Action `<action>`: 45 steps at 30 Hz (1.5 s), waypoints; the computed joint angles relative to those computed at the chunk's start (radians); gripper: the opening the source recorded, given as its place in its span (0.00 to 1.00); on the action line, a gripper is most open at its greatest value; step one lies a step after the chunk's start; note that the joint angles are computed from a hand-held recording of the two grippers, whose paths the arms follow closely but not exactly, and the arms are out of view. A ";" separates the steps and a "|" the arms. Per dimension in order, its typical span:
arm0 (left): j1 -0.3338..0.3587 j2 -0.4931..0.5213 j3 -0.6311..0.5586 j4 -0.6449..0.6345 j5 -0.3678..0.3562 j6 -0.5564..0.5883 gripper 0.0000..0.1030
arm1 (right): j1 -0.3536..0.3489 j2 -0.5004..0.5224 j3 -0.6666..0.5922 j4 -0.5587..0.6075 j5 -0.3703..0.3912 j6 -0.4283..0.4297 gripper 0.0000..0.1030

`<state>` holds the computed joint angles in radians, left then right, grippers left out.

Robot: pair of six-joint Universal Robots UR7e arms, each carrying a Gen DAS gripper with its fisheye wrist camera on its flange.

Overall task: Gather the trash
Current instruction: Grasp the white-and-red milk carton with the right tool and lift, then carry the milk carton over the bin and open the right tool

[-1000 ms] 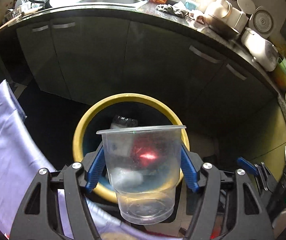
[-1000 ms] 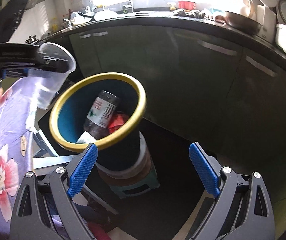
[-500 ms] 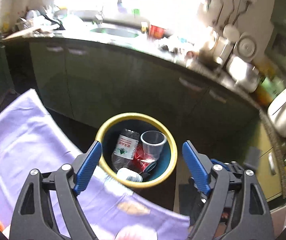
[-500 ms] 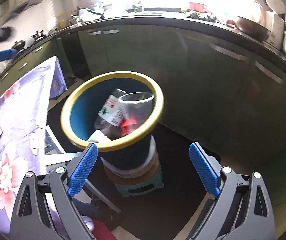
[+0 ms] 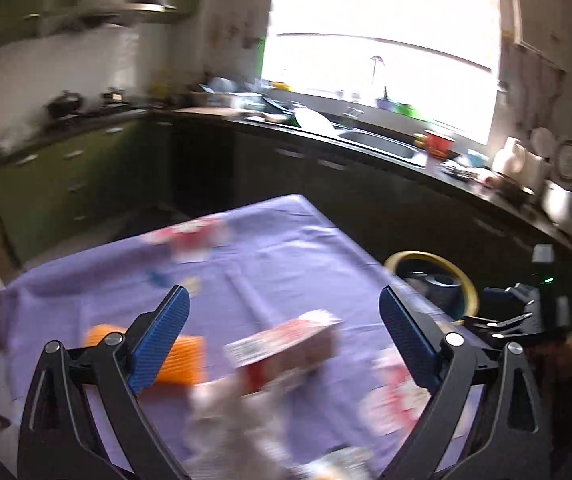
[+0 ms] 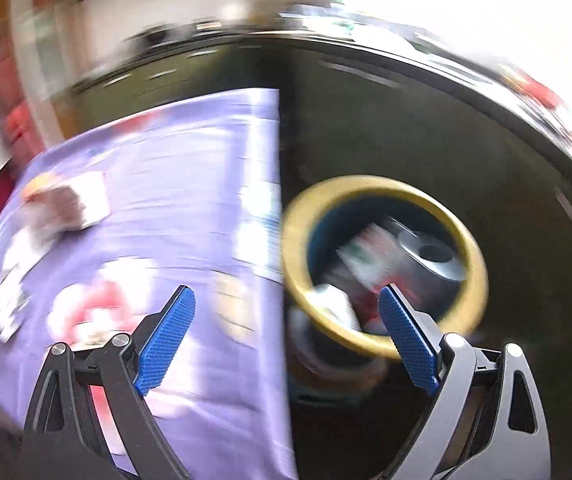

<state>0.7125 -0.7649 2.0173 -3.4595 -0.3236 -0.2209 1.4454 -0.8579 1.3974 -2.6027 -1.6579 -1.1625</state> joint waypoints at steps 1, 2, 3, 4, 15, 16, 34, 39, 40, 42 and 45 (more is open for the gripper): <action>0.002 -0.015 0.036 -0.023 0.028 -0.015 0.89 | 0.014 0.001 -0.002 0.069 0.038 -0.089 0.89; 0.006 -0.025 0.066 -0.056 0.049 -0.016 0.89 | 0.024 0.006 -0.006 0.105 0.053 -0.143 0.89; 0.010 -0.024 0.082 -0.114 0.060 0.017 0.89 | 0.038 0.015 -0.013 0.148 0.065 -0.203 0.89; 0.017 -0.014 0.094 -0.201 0.078 0.076 0.89 | 0.047 0.020 -0.016 0.183 0.070 -0.243 0.89; 0.095 0.001 0.171 -0.486 0.075 0.194 0.89 | 0.181 0.312 -0.428 0.709 0.004 -0.280 0.84; 0.096 0.001 0.172 -0.499 0.069 0.201 0.89 | 0.189 0.331 -0.452 0.735 -0.010 -0.279 0.84; 0.114 -0.012 0.186 -0.377 0.038 0.102 0.89 | 0.214 0.415 -0.511 0.852 -0.063 -0.263 0.35; 0.113 -0.008 0.184 -0.374 0.043 0.105 0.89 | 0.192 0.332 -0.405 0.740 -0.030 -0.231 0.35; 0.113 -0.007 0.182 -0.373 0.045 0.107 0.89 | 0.188 0.315 -0.383 0.717 -0.023 -0.227 0.35; 0.112 -0.006 0.181 -0.370 0.040 0.106 0.89 | 0.174 0.267 -0.323 0.658 0.002 -0.214 0.35; 0.111 -0.002 0.180 -0.374 0.031 0.113 0.89 | 0.158 0.202 -0.237 0.571 0.024 -0.204 0.35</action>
<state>0.8237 -0.7672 2.1969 -3.8337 -0.2924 -0.1079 1.6036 -0.6560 1.1603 -2.0316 -1.6336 -1.3666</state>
